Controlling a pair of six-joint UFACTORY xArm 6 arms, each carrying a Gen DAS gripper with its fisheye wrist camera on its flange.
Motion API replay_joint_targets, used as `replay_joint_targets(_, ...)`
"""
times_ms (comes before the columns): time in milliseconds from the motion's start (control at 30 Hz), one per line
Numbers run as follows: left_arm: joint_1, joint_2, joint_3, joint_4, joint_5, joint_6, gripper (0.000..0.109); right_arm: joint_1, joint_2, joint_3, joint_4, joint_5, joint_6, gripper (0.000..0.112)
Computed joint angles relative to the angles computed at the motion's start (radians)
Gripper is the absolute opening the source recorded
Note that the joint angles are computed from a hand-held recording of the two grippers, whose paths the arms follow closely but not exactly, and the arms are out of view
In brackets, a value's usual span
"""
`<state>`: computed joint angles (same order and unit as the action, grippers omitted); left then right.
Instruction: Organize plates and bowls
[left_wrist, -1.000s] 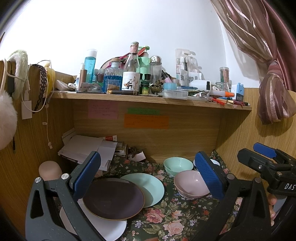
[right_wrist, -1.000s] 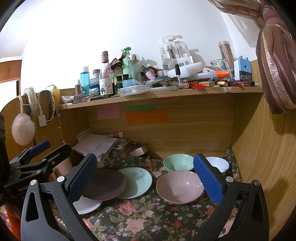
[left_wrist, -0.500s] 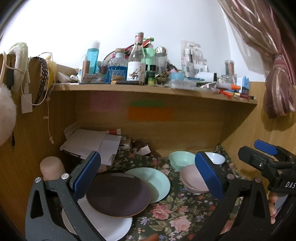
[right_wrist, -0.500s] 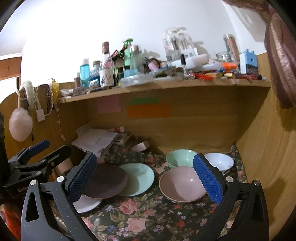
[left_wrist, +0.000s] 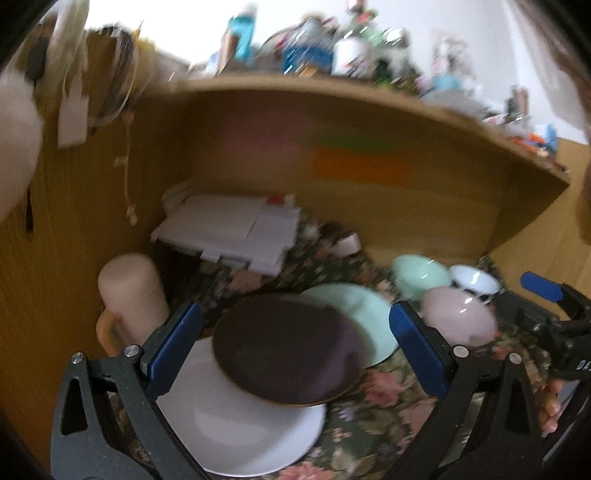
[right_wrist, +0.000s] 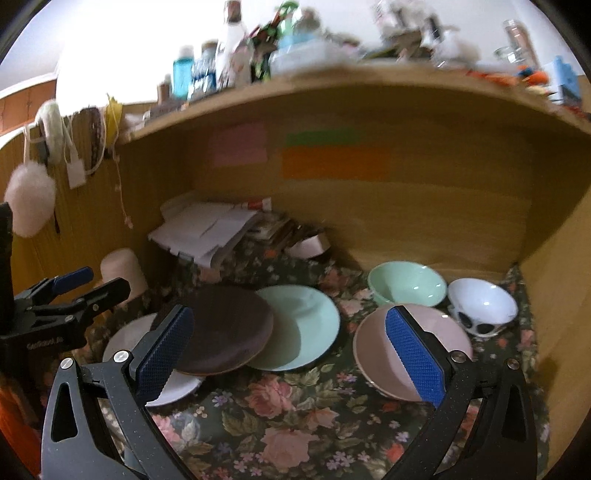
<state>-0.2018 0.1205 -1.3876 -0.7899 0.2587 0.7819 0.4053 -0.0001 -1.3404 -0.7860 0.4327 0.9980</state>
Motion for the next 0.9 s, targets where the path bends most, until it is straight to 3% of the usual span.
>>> replay_joint_targets(200,0.061,0.111,-0.052,0.291,-0.011,-0.317,0.103,-0.03,0.117,-0.08,0.245,-0.024,-0.244,0.103)
replay_joint_targets(433,0.101,0.225,-0.16,0.41,0.103,-0.391,0.103,-0.041,0.253,-0.206,0.448,0.016,-0.474,0.103)
replay_joint_targets(533,0.106,0.258,-0.2,0.446,0.152,-0.404,0.103,-0.039,0.319,-0.281,0.469,0.058,-0.513,0.103)
replay_joint_targets(667,0.115,0.31,-0.269,0.401,0.222,-0.373,0.101,-0.036,0.402,-0.384,0.497,0.131,-0.566,0.101)
replay_joint_targets(900,0.136,0.381,-0.371,0.411,0.328,-0.402,0.091,-0.04,0.555,-0.58,0.623,0.262,-0.677,0.076)
